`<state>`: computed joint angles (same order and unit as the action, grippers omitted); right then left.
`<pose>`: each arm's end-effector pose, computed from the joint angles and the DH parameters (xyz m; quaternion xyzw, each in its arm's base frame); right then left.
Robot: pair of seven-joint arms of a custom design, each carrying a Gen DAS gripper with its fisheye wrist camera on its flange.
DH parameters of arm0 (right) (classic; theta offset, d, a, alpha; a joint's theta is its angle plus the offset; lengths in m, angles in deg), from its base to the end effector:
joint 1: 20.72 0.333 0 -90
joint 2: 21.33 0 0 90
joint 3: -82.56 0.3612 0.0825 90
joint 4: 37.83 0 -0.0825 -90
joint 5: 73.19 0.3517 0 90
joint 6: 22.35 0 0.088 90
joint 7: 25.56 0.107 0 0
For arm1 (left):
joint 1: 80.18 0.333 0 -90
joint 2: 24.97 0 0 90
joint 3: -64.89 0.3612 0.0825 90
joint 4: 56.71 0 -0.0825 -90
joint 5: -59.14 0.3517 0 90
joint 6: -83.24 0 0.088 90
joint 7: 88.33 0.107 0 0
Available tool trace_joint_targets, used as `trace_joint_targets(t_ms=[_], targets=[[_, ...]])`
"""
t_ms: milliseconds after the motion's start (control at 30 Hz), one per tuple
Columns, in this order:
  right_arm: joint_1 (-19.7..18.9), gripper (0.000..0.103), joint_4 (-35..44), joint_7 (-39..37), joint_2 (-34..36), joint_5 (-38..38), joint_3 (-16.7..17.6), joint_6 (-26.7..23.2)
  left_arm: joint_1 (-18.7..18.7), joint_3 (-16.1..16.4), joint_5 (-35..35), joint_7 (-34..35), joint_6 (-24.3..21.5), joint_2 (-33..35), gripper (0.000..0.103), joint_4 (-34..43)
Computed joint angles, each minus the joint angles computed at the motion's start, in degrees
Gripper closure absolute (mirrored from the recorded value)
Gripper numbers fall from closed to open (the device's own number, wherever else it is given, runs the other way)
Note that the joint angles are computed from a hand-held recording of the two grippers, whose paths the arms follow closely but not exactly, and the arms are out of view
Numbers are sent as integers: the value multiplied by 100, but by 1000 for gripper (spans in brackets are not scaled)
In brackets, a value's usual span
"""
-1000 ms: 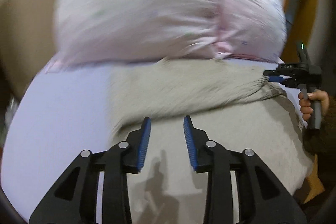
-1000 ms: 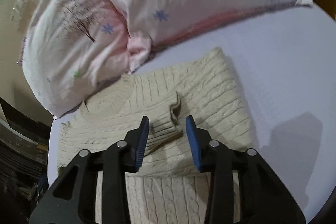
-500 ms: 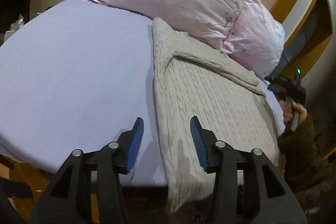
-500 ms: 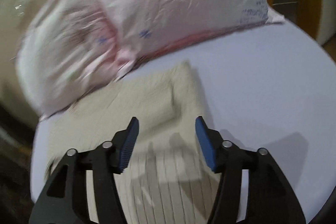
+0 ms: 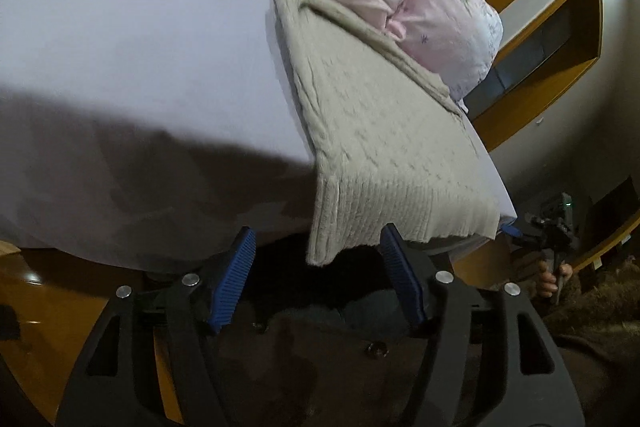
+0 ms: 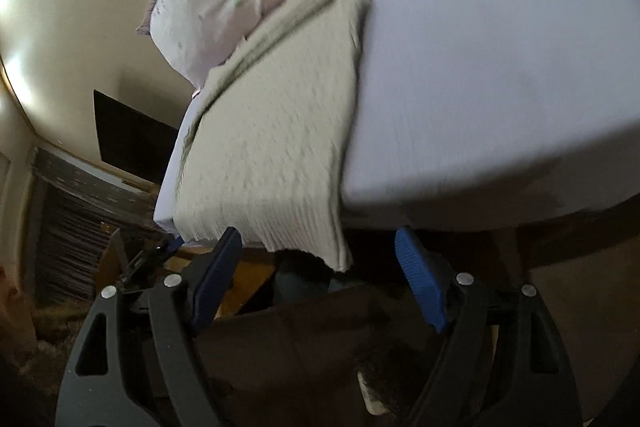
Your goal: Fold small clothes
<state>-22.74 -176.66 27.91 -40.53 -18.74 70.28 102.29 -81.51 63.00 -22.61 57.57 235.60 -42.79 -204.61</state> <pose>0.4045 -0.0792 0.5128 -0.5929 0.6882 0.1167 0.4017 0.3975 0.0051 0.4548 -0.6896 0.5809 -0.4323 0.0112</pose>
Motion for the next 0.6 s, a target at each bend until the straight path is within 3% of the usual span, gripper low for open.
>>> trace_joint_targets(t_ms=[100, 167, 200, 233, 267, 300, 500, 600], targets=[[155, 27, 61, -512, 514, 744, -135, -459, -57, -46, -325, 176, -56, 321, 37, 199], [148, 60, 182, -854, 820, 1164, -69, -788, -41, -88, -612, 255, -91, 454, 39, 307], [111, 91, 202, -1009, 908, 1343, -42, -961, -21, -79, -767, 313, -201, 488, 55, 342], [73, 93, 231, -1136, 971, 1507, 10, -1064, 20, -44, -913, 373, -377, 468, 68, 317], [29, 93, 225, -1325, 951, 1644, 58, -1134, 71, -12, -958, 312, -575, 448, 90, 305], [-19, 94, 216, -1464, 885, 1709, 94, -1188, 125, 12, -956, 166, -733, 368, 96, 261], [-126, 95, 723, -2130, 694, 2425, 94, -1482, 231, -10, -706, -15, -981, -265, 96, 514], [-26, 95, 1620, -2300, 1087, 2757, 286, -1077, 226, -73, -475, 42, -610, 78, 96, 1383]])
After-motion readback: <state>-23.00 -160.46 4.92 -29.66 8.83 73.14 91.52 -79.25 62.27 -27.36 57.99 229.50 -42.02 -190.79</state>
